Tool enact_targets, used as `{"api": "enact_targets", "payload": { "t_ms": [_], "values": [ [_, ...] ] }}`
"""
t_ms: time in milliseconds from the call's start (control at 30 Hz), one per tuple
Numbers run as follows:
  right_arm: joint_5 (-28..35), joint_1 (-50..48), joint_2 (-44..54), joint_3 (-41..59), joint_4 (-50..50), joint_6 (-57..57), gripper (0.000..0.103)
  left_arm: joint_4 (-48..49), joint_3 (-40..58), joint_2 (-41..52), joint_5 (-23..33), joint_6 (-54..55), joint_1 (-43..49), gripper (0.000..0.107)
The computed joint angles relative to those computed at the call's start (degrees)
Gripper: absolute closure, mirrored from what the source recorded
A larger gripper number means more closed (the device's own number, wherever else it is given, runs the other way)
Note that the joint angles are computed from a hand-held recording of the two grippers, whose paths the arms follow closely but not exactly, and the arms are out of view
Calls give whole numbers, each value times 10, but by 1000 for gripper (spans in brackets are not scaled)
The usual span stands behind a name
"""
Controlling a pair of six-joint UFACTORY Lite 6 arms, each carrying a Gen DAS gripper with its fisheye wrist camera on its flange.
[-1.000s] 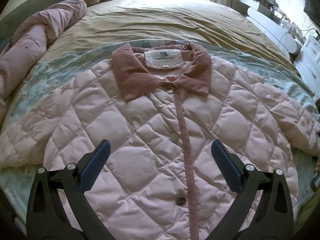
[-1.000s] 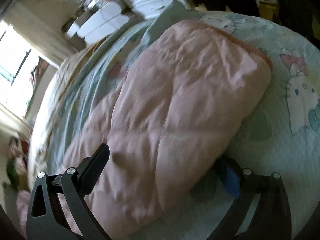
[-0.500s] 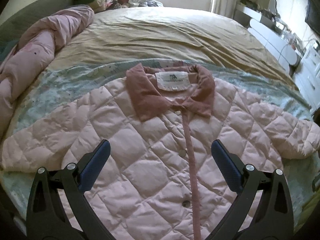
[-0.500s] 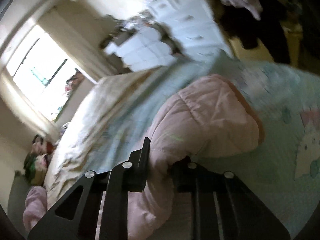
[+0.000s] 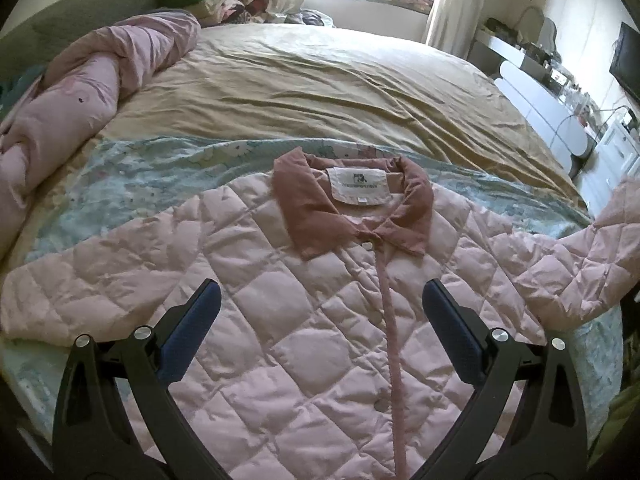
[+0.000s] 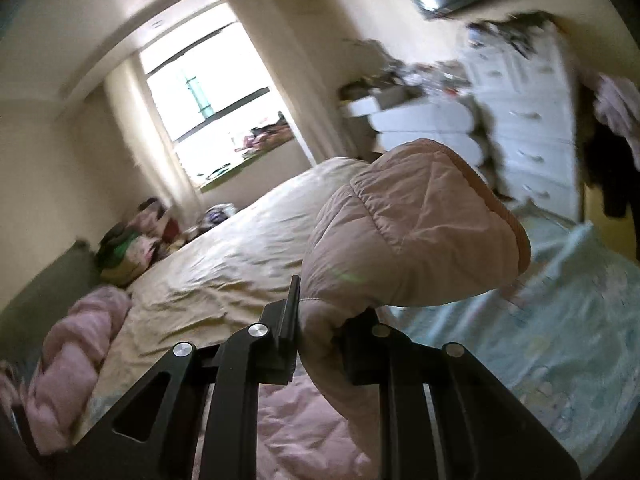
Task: Fold large clothes
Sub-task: 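Carry the held sleeve across the coat body with the right tool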
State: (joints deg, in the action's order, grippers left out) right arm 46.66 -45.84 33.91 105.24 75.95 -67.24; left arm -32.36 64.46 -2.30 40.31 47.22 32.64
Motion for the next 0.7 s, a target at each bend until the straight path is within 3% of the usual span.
{"api": "enact_targets", "payload": {
  "t_ms": [233, 700],
  "values": [
    [-17, 80, -102, -101, 32, -60, 87, -29, 36, 28, 26, 41, 52, 12],
    [-68, 209, -201, -229, 71, -113, 87, -96, 194, 171, 104, 74, 175, 12]
  ]
}}
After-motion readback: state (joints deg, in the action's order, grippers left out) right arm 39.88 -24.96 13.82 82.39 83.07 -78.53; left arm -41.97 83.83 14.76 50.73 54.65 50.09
